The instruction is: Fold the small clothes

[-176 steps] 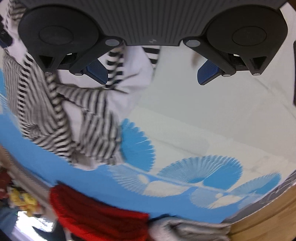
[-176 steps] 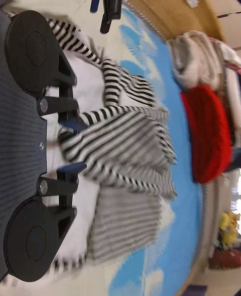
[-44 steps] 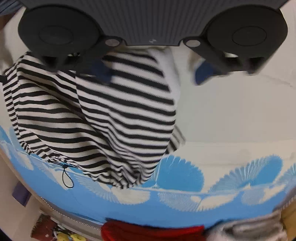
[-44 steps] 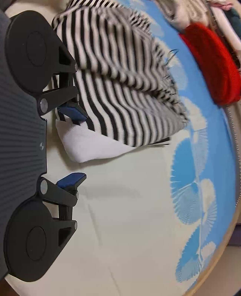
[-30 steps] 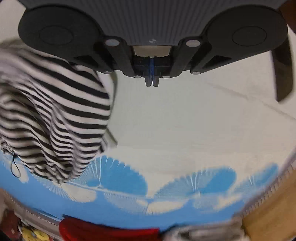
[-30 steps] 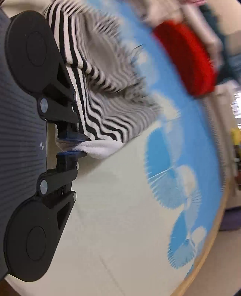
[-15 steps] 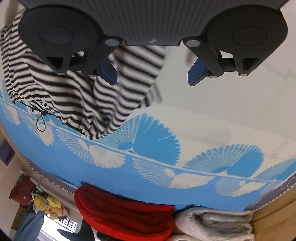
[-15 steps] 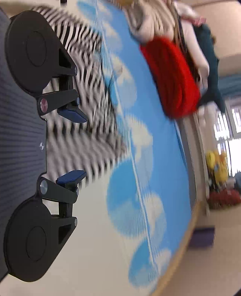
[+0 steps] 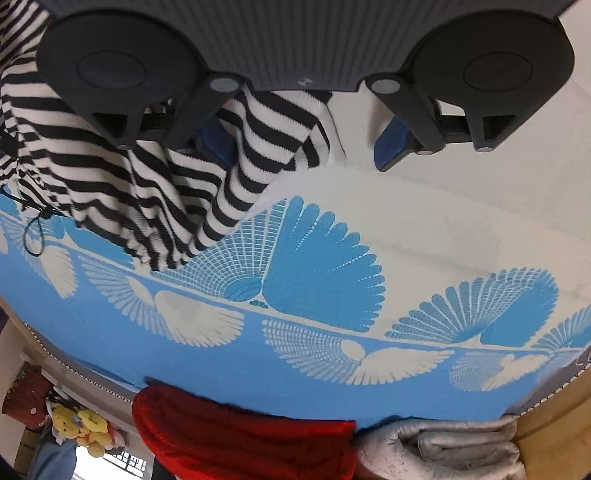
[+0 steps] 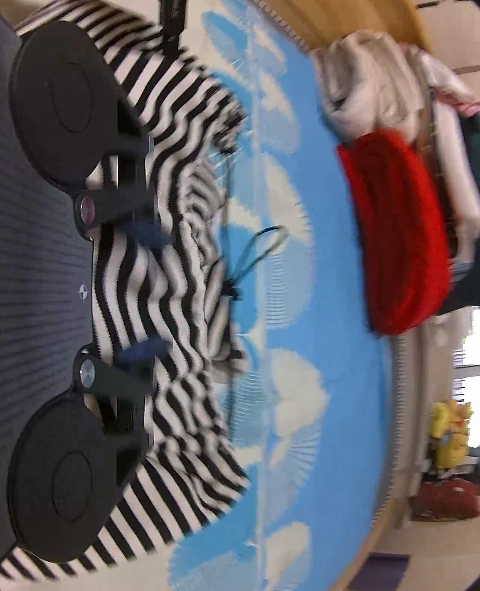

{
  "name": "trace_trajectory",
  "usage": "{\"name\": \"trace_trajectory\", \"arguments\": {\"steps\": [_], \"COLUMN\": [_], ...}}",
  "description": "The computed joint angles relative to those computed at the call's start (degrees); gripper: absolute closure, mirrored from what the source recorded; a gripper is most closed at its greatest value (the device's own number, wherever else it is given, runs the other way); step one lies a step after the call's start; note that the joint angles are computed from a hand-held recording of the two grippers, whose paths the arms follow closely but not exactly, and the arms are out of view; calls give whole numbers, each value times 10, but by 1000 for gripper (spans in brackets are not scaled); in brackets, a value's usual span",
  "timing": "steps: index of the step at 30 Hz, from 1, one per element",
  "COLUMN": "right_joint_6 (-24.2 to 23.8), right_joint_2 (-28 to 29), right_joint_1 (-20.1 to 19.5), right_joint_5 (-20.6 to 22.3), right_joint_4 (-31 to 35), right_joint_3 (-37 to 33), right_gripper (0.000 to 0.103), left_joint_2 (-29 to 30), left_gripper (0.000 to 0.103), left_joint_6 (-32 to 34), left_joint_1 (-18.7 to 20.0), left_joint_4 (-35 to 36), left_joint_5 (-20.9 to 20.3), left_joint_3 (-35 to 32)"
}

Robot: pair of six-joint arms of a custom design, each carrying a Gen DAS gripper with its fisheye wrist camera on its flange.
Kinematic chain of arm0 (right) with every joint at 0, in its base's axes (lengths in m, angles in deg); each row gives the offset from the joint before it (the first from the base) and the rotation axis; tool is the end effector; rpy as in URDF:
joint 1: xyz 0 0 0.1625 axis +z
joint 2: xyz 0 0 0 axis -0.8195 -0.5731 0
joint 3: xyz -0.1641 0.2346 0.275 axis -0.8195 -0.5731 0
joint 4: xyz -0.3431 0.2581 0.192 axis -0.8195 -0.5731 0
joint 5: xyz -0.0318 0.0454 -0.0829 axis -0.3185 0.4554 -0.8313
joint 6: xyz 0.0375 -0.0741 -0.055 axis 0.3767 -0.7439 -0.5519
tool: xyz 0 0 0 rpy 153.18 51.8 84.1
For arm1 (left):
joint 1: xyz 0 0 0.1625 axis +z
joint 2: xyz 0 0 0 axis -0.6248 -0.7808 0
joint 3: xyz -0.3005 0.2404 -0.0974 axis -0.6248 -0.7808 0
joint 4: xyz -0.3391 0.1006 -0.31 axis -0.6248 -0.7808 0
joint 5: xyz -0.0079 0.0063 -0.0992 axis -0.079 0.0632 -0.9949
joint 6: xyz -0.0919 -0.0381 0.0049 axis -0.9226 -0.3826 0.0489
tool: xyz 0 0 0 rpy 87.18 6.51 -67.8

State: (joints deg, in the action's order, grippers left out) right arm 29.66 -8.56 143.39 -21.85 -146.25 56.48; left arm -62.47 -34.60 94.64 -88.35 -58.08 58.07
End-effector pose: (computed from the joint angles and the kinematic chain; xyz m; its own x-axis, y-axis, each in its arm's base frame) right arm 0.0845 -0.7994 0.2983 -0.7864 -0.2761 0.5525 -0.5512 0.7175 -0.4259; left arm -0.2205 -0.7204 0.1417 -0.7107 -0.3488 -0.6109 0.1673 0.7597 -0.6284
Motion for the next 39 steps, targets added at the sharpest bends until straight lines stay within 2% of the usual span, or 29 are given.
{"name": "trace_trajectory", "arguments": {"steps": [1,2,4,7,10,12,13,15,16,17,18,19,20,22,23,25,27,28,29,31,34,36,39], "right_joint_6": [-1,-10,-45,-37,-5,-13,-12,30,56,69,77,82,85,77,64,40,21,20,21,23,10,7,17], "right_joint_2": [8,11,23,38,53,74,82,96,100,97,90,81,69,45,34,22,14,13,9,10,11,11,31], "right_joint_1": [1,1,8,15,14,11,7,1,-1,-3,-3,-3,-2,-2,-1,-3,-11,-16,-21,-28,-34,-34,-31], "right_joint_5": [-3,2,18,54,86,55,28,-24,-42,-36,-24,-10,8,23,15,-11,-43,-59,-66,-79,-92,-79,-55], "right_joint_4": [6,-13,-63,-113,-185,-165,-119,-16,13,19,11,4,-14,-62,-81,-98,-108,-102,-93,-45,-33,-31,-15], "right_joint_3": [-9,-5,-10,-31,-42,-66,-80,-110,-119,-118,-113,-108,-98,-73,-66,-58,-54,-56,-54,-66,-67,-70,-96], "right_gripper": [103,103,103,103,103,102,100,89,87,84,78,65,54,45,43,43,44,51,63,75,75,75,75], "left_joint_2": [3,0,-12,-15,-10,-4,-1,0,-2,-5,-8,-12,-16,-23,-25,-23,-16,-12,-10,-7,-2,9,44], "left_gripper": [59,82,94,95,94,89,89,82,70,54,48,39,32,26,25,24,24,24,24,24,23,23,18], "left_joint_6": [-23,-51,-95,-94,-93,-87,-81,-76,-76,-85,-95,-91,-83,-75,-64,-57,-59,-51,-42,-19,13,46,93], "left_joint_1": [3,7,15,13,20,21,20,19,18,17,14,12,9,7,7,8,7,7,6,2,-12,-24,-30], "left_joint_4": [16,27,-5,-36,-8,13,14,9,8,11,4,-27,-62,-116,-143,-149,-116,-103,-95,-82,-103,-143,-190], "left_joint_5": [3,-11,-48,-37,-49,-46,-42,-40,-43,-43,-38,-36,-38,-52,-64,-73,-73,-75,-81,-99,-115,-111,-107], "left_joint_3": [-7,-12,-7,1,-11,-19,-20,-18,-16,-15,-10,-1,8,21,25,25,12,6,4,0,6,10,-11]}}
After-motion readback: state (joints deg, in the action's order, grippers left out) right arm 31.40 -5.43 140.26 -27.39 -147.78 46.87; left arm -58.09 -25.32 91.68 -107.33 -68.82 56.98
